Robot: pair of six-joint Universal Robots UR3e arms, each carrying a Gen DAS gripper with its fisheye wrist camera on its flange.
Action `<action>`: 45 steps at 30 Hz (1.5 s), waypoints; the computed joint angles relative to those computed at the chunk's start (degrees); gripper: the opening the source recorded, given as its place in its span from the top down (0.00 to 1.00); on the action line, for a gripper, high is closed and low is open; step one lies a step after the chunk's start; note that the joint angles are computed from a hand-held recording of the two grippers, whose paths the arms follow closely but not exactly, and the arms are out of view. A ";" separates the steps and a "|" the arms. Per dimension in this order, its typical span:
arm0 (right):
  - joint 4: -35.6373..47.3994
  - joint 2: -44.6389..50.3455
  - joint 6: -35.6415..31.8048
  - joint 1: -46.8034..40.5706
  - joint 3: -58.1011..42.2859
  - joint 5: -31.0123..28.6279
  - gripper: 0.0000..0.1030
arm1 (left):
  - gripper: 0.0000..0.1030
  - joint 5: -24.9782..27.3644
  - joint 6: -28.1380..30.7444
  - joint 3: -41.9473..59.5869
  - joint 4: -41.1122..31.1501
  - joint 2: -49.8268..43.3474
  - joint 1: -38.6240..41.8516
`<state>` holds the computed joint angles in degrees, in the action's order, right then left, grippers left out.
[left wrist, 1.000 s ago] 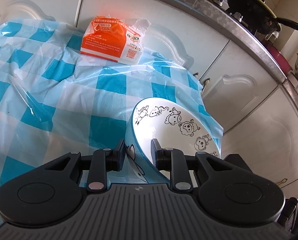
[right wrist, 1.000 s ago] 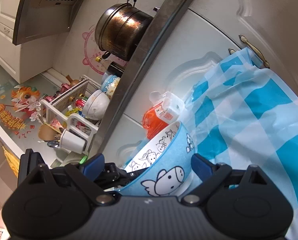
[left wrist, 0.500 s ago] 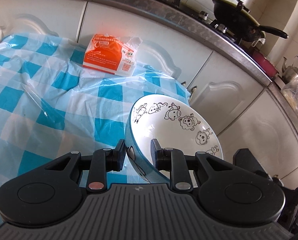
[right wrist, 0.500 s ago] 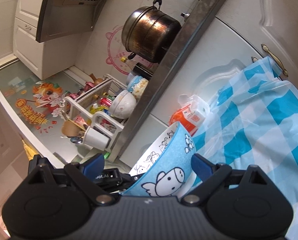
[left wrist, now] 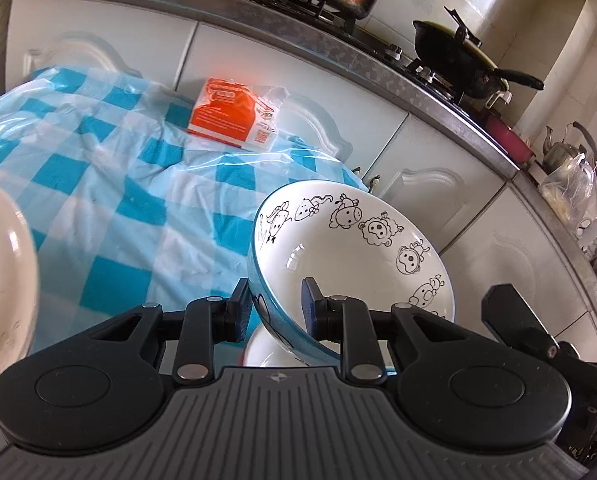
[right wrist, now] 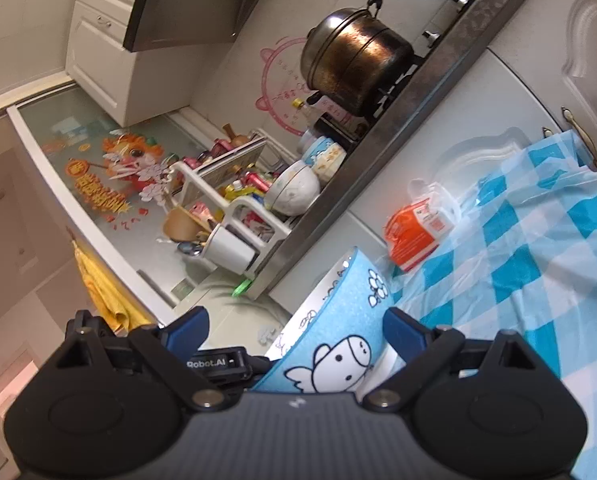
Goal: Organize plates and bowls
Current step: 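Lift the blue cartoon bowl with the left gripper toward the pink-flower bowl, then lower the blue cartoon bowl into the pink-flower bowl with the left gripper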
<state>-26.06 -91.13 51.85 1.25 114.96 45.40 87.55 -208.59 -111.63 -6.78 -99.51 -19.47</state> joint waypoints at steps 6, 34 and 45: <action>2.68 -3.02 -1.56 3.15 1.15 1.36 0.09 | 0.75 -0.68 0.77 -7.66 2.06 6.74 1.27; 19.15 -6.47 -9.69 24.29 -1.99 19.25 0.09 | 0.75 -1.84 3.86 -34.70 2.32 36.55 4.53; 22.86 -3.74 -11.26 29.04 -4.86 25.62 0.09 | 0.75 -2.54 3.41 -37.94 2.81 37.58 5.18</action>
